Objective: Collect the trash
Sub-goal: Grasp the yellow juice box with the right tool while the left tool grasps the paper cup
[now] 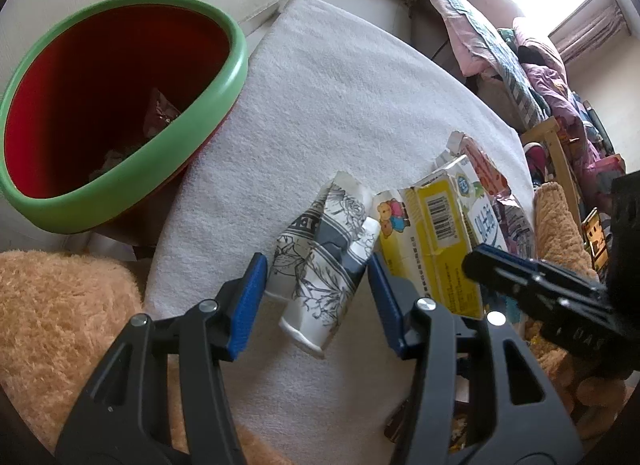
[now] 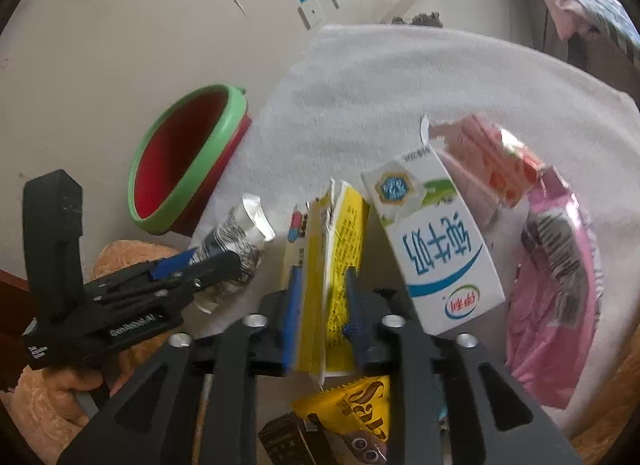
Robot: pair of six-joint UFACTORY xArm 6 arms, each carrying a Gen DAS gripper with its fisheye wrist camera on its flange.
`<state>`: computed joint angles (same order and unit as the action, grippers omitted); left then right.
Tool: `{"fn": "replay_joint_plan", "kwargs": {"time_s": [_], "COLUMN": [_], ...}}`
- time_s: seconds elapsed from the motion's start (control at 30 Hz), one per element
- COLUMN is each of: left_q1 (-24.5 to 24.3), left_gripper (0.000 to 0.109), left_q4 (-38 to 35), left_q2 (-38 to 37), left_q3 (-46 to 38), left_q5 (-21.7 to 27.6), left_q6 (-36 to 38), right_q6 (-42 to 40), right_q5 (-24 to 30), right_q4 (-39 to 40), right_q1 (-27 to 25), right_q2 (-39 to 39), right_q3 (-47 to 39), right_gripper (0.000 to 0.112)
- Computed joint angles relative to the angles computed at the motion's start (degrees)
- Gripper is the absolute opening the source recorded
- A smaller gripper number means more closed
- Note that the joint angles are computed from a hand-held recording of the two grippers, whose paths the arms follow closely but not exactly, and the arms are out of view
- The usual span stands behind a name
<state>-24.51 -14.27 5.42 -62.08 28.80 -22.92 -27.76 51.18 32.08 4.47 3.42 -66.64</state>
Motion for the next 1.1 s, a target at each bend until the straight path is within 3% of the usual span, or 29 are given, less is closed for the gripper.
{"fn": "replay_joint_plan", "kwargs": {"time_s": [0.23, 0.3, 0.33, 0.47, 0.5, 0.57, 0.63, 0.7, 0.83, 1.0, 1.1], "left_q1": [0.5, 1.1, 1.3, 2.0, 2.0, 1.8, 1.5, 1.1, 0.2, -0.5, -0.9], "left_gripper": [0.046, 0.033, 0.033, 0.033, 0.033, 0.034, 0.038, 0.049, 0.058, 0.068, 0.068], "left_q4": [1.7, 3.1, 3.4, 4.3, 3.6, 2.0, 1.1, 0.2, 0.2, 1.0, 3.6], "left_q2": [-3.5, -4.7, -5.0, -5.3, -5.1, -4.1, -3.5, -2.4, -0.7, 0.9, 1.7], "left_q3": [3.0, 3.7, 3.8, 4.0, 3.8, 2.7, 2.1, 0.7, -1.3, -3.1, -4.1], "left_q5": [-4.7, -5.5, -5.7, -5.8, -5.4, -3.6, -2.7, -1.0, 2.0, 4.2, 5.5], "left_q6": [-3.0, -4.1, -4.3, -5.1, -4.6, -2.6, -0.9, 1.1, 3.5, 5.0, 4.0], "right_q6": [1.1, 1.5, 1.6, 2.1, 2.2, 2.0, 1.4, 0.8, -0.1, -0.7, -0.7], "right_q5": [0.3, 0.5, 0.4, -0.6, -0.8, -1.1, -0.9, -1.5, -2.7, -3.1, -3.1], "right_q4": [-0.8, -1.3, -1.5, -4.1, -4.8, -5.6, -5.5, -4.4, -2.3, -0.2, 0.7], "right_q1": [0.3, 0.6, 0.9, 2.5, 2.9, 3.3, 3.2, 2.8, 1.8, 0.6, 0.2], "right_q2": [0.6, 1.2, 1.5, 2.7, 2.9, 2.8, 2.6, 1.8, 0.4, -0.7, -1.1], "right_q3": [-0.4, -0.7, -0.8, -1.0, -1.0, -0.6, -0.4, 0.1, 0.3, 0.2, 0.1], "right_gripper": [0.049, 0.053, 0.056, 0.056, 0.054, 0.035, 0.024, 0.022, 0.021, 0.021, 0.021]}}
